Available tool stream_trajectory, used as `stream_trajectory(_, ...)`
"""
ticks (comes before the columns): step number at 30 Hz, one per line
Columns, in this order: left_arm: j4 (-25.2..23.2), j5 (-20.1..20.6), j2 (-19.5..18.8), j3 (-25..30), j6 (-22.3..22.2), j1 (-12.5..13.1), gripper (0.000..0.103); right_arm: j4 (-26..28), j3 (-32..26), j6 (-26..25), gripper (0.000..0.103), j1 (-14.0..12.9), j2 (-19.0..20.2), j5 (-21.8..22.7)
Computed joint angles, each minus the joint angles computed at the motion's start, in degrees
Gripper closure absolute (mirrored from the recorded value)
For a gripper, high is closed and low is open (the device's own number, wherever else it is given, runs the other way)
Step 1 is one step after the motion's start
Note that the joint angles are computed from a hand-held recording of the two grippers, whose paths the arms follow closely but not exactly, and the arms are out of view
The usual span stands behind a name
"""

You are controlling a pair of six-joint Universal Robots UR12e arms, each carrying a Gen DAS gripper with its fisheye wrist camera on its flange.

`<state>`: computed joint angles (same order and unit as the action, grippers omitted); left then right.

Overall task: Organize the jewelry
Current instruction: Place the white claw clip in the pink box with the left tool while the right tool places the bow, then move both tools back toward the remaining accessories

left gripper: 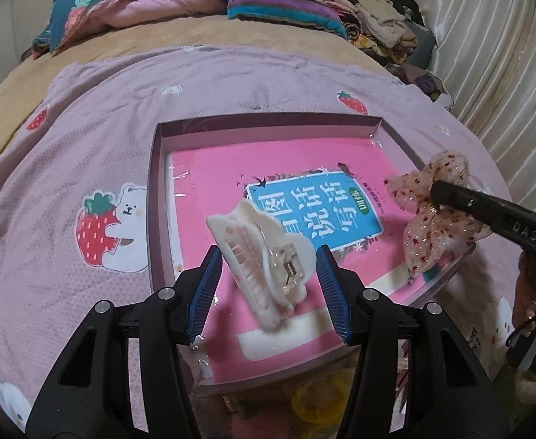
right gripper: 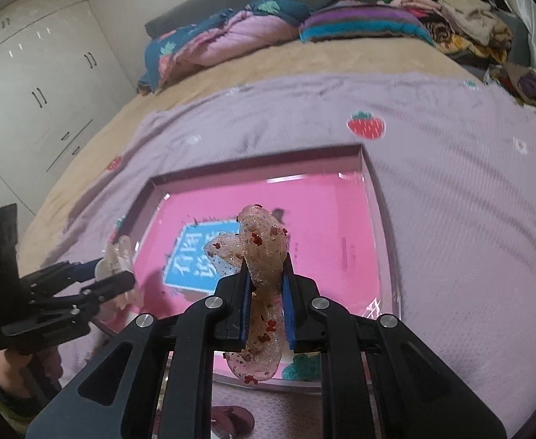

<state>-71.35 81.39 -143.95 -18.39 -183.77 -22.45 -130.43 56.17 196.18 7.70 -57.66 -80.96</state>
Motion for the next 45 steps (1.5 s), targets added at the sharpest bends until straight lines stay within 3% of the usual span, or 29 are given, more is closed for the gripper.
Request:
stream_trajectory(6, 0.6, 0.1, 1.3, -2.3, 0.6, 0.1, 0.058, 0.5, 0.5, -0.2, 0.083, 0.4, -0.3, -1.9)
stream_trajectory(9, 2.2, 0.4, 2.6, -4.7, 0.7, 0.1, 0.051, -0.5, 1.7, -0.3, 0.075, 0.5, -1.2, -2.7)
stream_trajectory(17, 6.8, 1.2, 7.1, -11.9, 0.2, 0.2, 0.038, -5.5, 6.1, -0.7, 0.047, 0.9, -4.9, -5.4)
stream_trajectory(19, 7.9, 1.3, 8.1, -13.4, 0.3, 0.1, 0.034, -7.3, 7.5, -0.4, 0.035, 1.0, -6.1, -5.7)
stream_trajectory(22, 9.5, 1.5, 9.6, -15.4, 0.3, 0.1, 0.025, -9.1, 9.2, 0.0, 0.029, 1.1, -7.6, -5.8)
stream_trajectory(28, 12.9, 2.4, 12.5, -19.5, 0.2, -0.3, 0.01, -12.0, 11.8, 0.6, 0.025, 1.2, -10.1, -5.0)
stream_trajectory(36, 15.9, 3.1, 15.5, -23.7, 0.2, -0.8, 0.009, -14.4, 14.5, 1.1, 0.017, 1.7, -12.6, -5.3)
stream_trajectory(45, 18.7, 3.7, 18.4, -28.6, 0.4, -0.9, 0.009, -14.8, 16.7, 0.8, 0.017, 2.2, -14.3, -6.0)
